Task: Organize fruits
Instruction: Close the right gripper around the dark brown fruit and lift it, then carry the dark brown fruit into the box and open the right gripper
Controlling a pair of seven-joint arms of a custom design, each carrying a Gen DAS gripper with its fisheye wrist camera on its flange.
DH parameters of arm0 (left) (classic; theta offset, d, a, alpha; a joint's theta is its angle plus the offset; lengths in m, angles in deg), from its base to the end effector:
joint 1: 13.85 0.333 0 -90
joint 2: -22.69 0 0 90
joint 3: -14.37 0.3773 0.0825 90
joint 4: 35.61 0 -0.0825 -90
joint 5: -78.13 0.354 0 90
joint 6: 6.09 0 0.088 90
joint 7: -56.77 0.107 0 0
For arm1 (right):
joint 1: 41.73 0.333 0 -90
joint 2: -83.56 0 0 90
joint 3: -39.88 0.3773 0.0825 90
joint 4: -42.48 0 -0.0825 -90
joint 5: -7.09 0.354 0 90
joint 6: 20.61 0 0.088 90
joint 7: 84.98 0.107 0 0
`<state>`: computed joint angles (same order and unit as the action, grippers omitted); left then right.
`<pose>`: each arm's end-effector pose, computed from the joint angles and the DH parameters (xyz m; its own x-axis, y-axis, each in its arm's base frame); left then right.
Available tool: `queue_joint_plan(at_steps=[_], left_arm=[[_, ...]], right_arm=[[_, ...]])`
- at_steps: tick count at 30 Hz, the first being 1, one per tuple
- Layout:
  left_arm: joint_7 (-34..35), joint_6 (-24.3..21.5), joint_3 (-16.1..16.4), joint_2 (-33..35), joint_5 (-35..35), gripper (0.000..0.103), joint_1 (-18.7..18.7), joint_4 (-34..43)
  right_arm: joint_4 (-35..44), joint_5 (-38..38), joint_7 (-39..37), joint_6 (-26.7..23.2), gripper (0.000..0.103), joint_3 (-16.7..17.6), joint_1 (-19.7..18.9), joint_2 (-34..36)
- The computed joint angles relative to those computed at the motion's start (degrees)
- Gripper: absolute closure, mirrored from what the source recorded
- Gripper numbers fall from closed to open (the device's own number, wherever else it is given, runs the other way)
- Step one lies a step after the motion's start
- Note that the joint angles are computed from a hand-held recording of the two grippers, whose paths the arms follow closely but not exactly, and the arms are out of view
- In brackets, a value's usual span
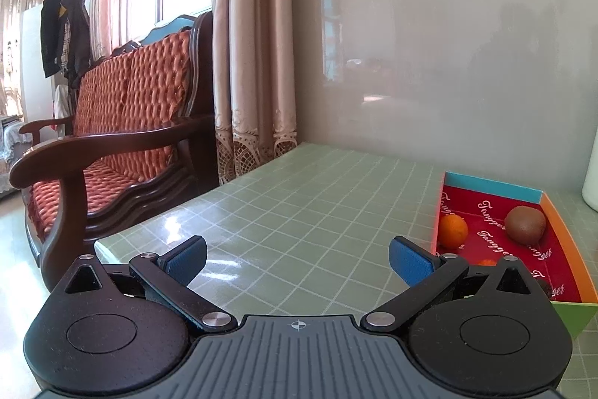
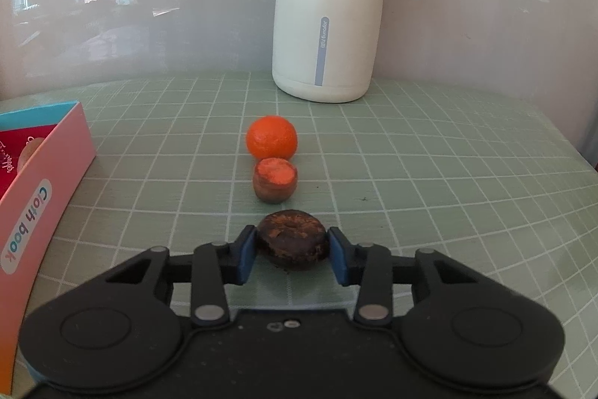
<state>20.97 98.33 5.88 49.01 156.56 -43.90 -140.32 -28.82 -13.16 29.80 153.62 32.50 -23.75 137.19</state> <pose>0.5541 -0.3229 0.3761 0.7370 -0.6746 -0.0431 -0.2803 -0.2471 -0.9276 0.7961 0.2216 0.3487 0.1575 -0.9855 0.0639 -0.6225 -0.1493 -0.7683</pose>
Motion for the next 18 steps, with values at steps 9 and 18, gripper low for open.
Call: queue_joint_plan(at_steps=[9,18], left_arm=[[-4.27,-0.13,-0.23,-1.49,-0.56,0.000,0.64,-2.26],[-5.58,-0.55,-0.82,-2.42,-1.21,0.000,1.40,-4.01]], right_arm=[[-5.90,-0.88,-5.40,11.35,0.064,10.95,-6.50,-2.53],[-9.39,-12.15,-16.87,17.82,0.064,35.75,-20.10,-0.34]])
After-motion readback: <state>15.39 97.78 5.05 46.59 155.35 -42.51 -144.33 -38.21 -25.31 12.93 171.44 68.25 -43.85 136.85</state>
